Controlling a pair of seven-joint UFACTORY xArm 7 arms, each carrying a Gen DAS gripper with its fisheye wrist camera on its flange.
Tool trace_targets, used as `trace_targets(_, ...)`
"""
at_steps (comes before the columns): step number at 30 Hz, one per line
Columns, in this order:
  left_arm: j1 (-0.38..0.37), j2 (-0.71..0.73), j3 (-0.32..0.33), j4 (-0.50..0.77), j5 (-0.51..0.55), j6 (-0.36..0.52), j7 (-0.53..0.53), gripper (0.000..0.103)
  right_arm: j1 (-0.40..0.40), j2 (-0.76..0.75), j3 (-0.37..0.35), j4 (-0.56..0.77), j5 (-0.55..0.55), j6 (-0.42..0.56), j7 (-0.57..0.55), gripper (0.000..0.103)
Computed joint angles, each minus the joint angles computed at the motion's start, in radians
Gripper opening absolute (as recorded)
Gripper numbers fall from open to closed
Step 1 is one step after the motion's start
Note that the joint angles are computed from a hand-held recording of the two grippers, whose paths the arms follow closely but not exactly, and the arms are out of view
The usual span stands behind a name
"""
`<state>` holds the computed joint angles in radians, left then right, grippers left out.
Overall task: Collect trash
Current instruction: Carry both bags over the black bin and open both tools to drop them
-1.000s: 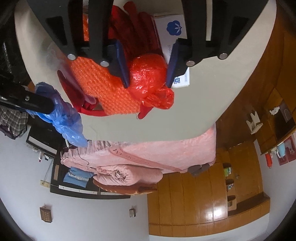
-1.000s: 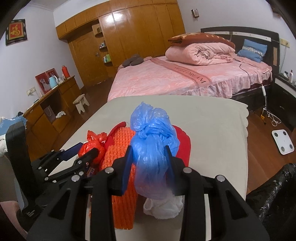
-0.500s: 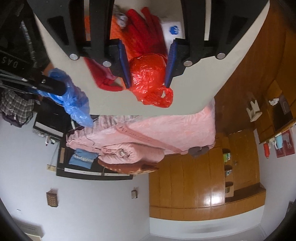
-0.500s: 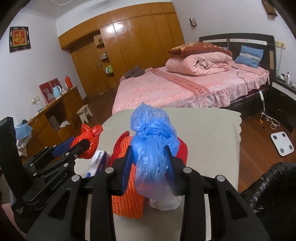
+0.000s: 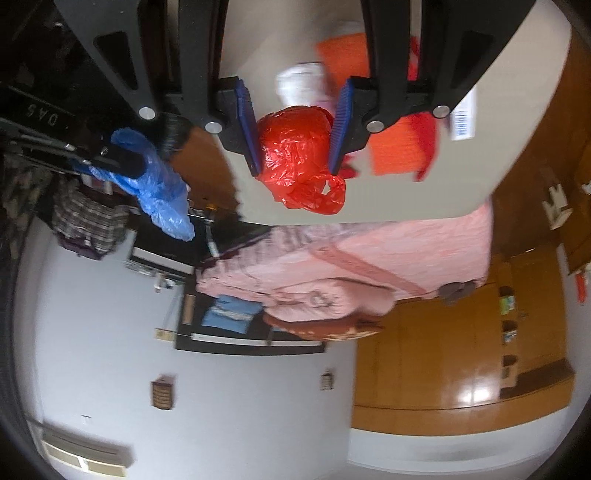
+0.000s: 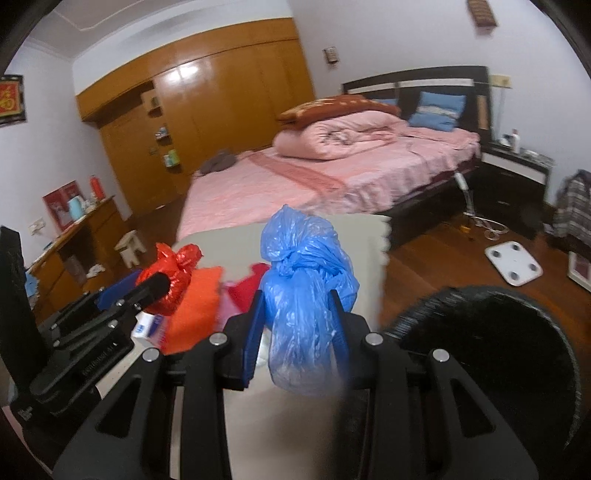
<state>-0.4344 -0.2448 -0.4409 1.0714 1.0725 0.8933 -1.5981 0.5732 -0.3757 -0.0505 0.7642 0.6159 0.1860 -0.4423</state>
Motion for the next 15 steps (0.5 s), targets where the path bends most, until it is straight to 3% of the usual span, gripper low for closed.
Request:
trace_targets(5,-0.044,0.141,0.004,0.107,0.058,-0.055,-0.013,0.036,-0.122,-0.072,0.013,-0.091,-0.094,0.013,0.083,0.033)
trace_targets(15,-0.181,0.400,0.098,0.333,0.117,-0.171,0.012,0.036,-0.279,-0.112,-0.015,-0.179,-0.256,-0.004,0.201,0.035)
